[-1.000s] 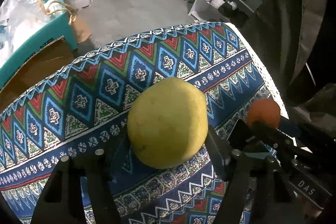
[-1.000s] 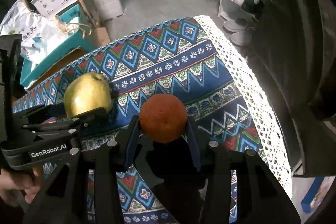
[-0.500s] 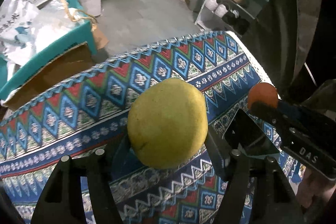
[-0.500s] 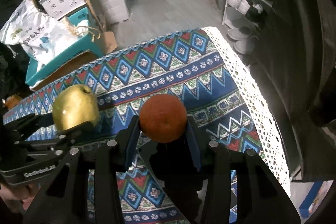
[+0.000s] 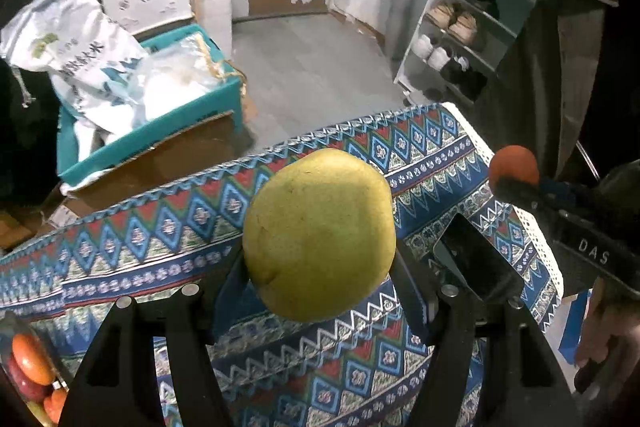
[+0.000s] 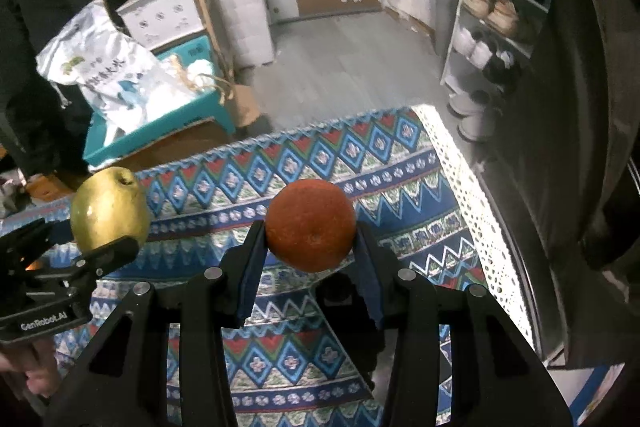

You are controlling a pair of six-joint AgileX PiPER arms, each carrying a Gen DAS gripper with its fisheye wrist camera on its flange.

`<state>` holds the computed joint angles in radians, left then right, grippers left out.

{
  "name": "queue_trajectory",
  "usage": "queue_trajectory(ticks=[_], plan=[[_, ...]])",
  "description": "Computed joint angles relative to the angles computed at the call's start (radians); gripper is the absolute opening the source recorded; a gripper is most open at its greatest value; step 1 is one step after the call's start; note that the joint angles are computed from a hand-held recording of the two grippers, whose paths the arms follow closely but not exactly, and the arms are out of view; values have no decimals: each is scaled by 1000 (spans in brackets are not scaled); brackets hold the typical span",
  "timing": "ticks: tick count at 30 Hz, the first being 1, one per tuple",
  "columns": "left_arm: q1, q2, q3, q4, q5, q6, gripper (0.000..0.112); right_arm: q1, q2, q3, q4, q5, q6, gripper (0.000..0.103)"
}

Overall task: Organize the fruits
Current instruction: 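Lift and carry the pomelo with the left tool while the right tool carries the orange to the bowl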

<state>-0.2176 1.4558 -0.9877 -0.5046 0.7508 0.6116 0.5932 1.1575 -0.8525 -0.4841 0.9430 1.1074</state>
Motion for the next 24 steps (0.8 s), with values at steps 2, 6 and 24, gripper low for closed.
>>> queue_trajectory(ticks=[2,6,24], plan=[[33,-33,5,-11,26,17,70,34,4,-31,-16,28,14,42],[89,-85,6,-18,72,32,70,102,9,-81,-46,81,38,42],[404,-228,-58,-93,305,159,70,326,162,-380,-127,197,53,43]])
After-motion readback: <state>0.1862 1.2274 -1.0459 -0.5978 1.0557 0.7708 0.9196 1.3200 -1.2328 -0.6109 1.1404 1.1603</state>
